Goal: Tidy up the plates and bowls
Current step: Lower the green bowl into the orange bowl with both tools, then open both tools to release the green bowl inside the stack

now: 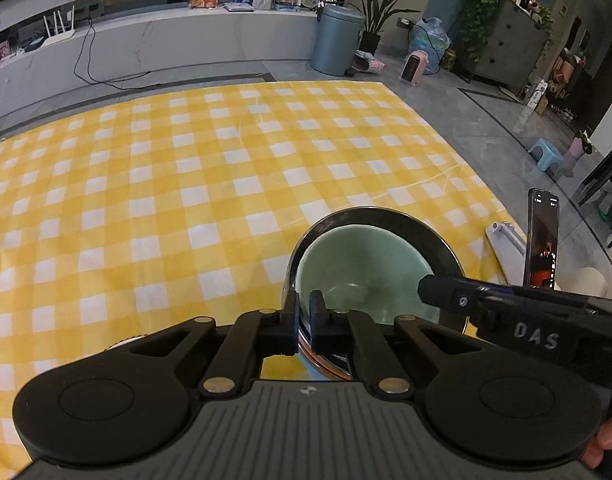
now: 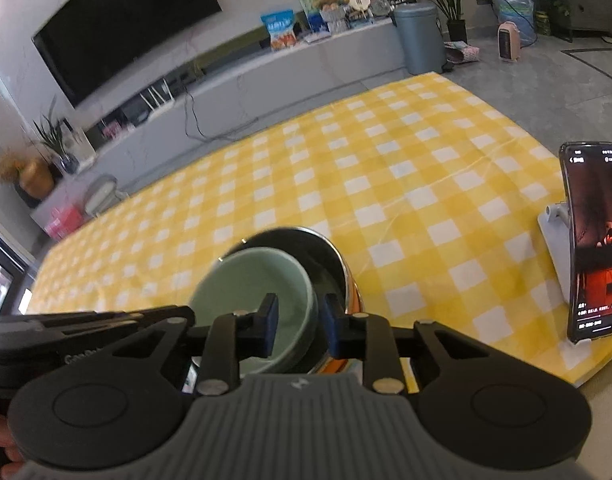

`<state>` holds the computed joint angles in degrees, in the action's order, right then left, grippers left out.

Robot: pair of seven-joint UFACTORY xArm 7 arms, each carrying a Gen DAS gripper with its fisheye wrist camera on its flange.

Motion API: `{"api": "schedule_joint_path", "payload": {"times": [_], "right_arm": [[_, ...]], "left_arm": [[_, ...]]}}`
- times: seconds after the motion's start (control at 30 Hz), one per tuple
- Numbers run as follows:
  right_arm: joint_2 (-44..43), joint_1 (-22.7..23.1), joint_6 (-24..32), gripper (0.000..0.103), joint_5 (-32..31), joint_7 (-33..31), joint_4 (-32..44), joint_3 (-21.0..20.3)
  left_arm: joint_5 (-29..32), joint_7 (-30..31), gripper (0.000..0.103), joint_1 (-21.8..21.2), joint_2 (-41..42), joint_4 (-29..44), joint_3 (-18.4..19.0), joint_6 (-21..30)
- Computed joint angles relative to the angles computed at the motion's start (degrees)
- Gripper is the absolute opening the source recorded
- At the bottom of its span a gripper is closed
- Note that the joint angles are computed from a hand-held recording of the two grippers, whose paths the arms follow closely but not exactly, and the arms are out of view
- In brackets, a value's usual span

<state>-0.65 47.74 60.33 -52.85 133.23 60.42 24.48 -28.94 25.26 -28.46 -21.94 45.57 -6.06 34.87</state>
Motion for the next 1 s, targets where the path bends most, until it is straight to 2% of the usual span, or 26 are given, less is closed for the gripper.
{"api": "schedule_joint_path", "payload": {"times": [0.03,0.1,0.33,0.47,0.5,0.57,0.63,0.67,0.73,0.77,0.83,0.87,0.9,0.93,1.0], "right_arm": [[0.24,-0.05,-0.14,0.016,0.2,-0.54,0.09,-0.07],[1.04,0.11,0.81,0.007,0.83,-1.98,0.78,-0.11],[0.71,1.16,4.76,0.002,0.74,-2.26,1.33,-0.14],[-0.06,0.77,3.76,0.001,0.97,-3.01,0.55,-0.15],[-0.14,0.68,3.52,0.002,0.95,-3.06,0.44,-0.09],[-0.76,0.48,2.36,0.006,0.44,-1.47,-0.45,0.05],[-1.19,0.49,2.87,0.009,-0.55,0.12,-0.88,0.59],[-1.29,0.6,3.4,0.012,-1.05,0.66,-0.9,0.93],[-1.94,0.78,4.46,0.024,-2.43,2.42,-1.21,1.51],[-2.17,0.88,5.39,0.032,-2.92,3.13,-1.19,1.84],[-2.53,0.98,7.21,0.036,-3.1,3.86,-0.98,2.3],[-2.74,0.94,7.72,0.043,-2.99,4.23,-1.05,2.4],[-2.91,0.85,7.92,0.051,-2.76,4.65,-1.23,2.45],[-3.08,0.73,7.83,0.053,-2.32,5.18,-1.54,2.45],[-3.59,0.16,6.03,0.057,-0.76,6.89,-2.89,2.08]], "left_arm": [[0.01,0.04,0.004,-0.02,-0.02,-0.14,-0.07,-0.42],[0.81,-0.26,0.004,0.08,0.0,-0.37,-0.59,-1.42],[2.57,0.32,0.002,-0.92,0.66,-0.5,-1.12,-3.14],[3.38,-0.38,0.002,-1.06,0.53,-0.92,-1.37,-4.13],[3.37,-0.52,0.005,-1.12,0.47,-0.82,-1.19,-3.75],[2.89,-0.92,0.008,-1.27,0.32,-0.85,-0.94,-4.07],[1.9,-0.33,0.024,-1.67,-0.66,-1.63,-0.3,-5.15],[1.49,-0.25,0.029,-1.8,-0.92,-1.92,-0.11,-5.98],[0.24,-0.09,0.048,-2.34,-1.69,-2.65,0.47,-7.59],[-0.38,-0.26,0.052,-2.59,-1.96,-2.94,0.71,-8.3],[-1.5,-1.1,0.058,-2.96,-2.62,-3.71,1.1,-9.55],[-2.27,-1.58,0.061,-3.26,-2.95,-4.09,1.44,-9.92],[-3.59,-2.18,0.068,-3.71,-3.36,-4.7,1.96,-10.41],[-5.07,-2.57,0.072,-4.3,-3.49,-5.09,2.61,-10.76],[-8.11,-3.95,0.073,-5.08,-3.54,-5.88,3.69,-11.03]]}}
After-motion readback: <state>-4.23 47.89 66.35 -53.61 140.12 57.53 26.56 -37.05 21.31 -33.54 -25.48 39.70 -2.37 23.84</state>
